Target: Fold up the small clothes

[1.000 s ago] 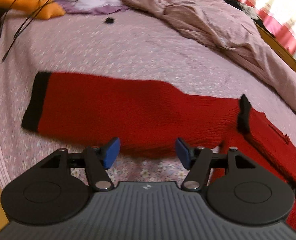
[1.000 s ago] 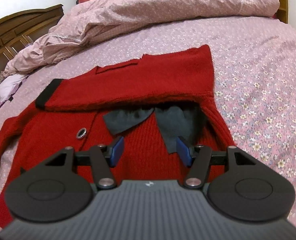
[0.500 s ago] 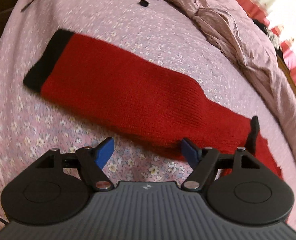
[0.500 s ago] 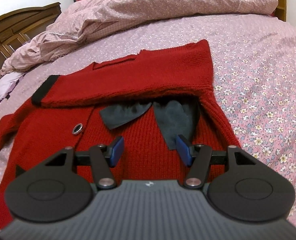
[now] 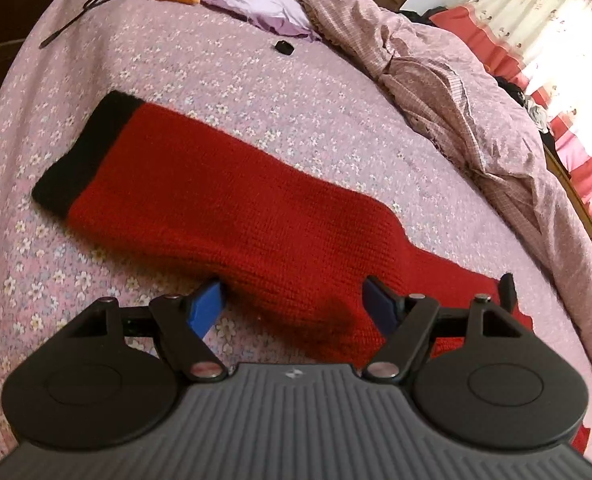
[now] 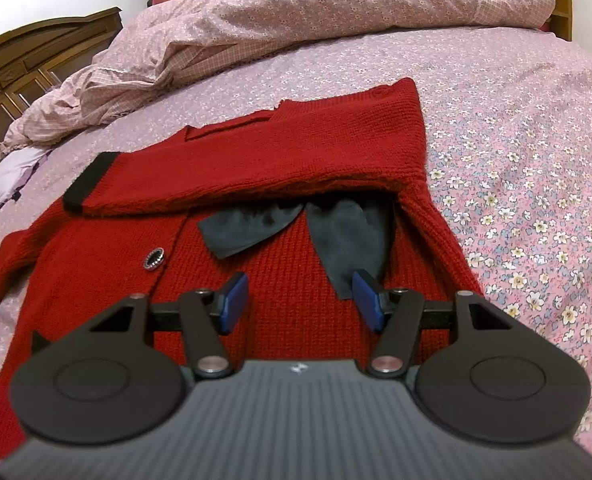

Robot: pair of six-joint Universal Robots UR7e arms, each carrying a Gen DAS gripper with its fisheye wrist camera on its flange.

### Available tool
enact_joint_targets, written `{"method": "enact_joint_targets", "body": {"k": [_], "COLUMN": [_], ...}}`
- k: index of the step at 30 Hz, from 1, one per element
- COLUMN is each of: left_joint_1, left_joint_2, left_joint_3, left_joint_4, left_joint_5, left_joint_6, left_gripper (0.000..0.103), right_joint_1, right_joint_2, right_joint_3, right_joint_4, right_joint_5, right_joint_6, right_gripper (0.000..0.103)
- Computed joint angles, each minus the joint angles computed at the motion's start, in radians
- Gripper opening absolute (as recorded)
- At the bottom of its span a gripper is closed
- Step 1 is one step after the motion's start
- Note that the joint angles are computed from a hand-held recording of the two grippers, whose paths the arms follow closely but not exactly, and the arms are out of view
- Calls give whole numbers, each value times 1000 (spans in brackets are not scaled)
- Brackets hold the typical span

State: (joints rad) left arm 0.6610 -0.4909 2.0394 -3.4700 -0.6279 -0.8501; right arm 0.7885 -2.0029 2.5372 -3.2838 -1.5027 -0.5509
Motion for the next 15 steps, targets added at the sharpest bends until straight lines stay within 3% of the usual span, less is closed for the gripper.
{"method": "enact_joint_targets", "body": {"k": [5, 11, 15], "left_joint_1": [-12, -3, 7], "left_joint_2": [28, 32, 62], "left_joint_3": [4, -21, -73], "left_joint_4": [-114, -44, -29], "left_joint_5": [30, 43, 97], "left_joint_6": [86, 56, 82], "left_gripper": [77, 77, 77], "right_joint_1": [-1, 0, 3], "right_joint_2": [3, 5, 6], "right_joint_3": [0, -1, -1], "right_joint_4": [-4, -5, -6], "right_joint_5": [0, -1, -5], "right_joint_6": [-1, 1, 0], "right_gripper": [60, 60, 60]}}
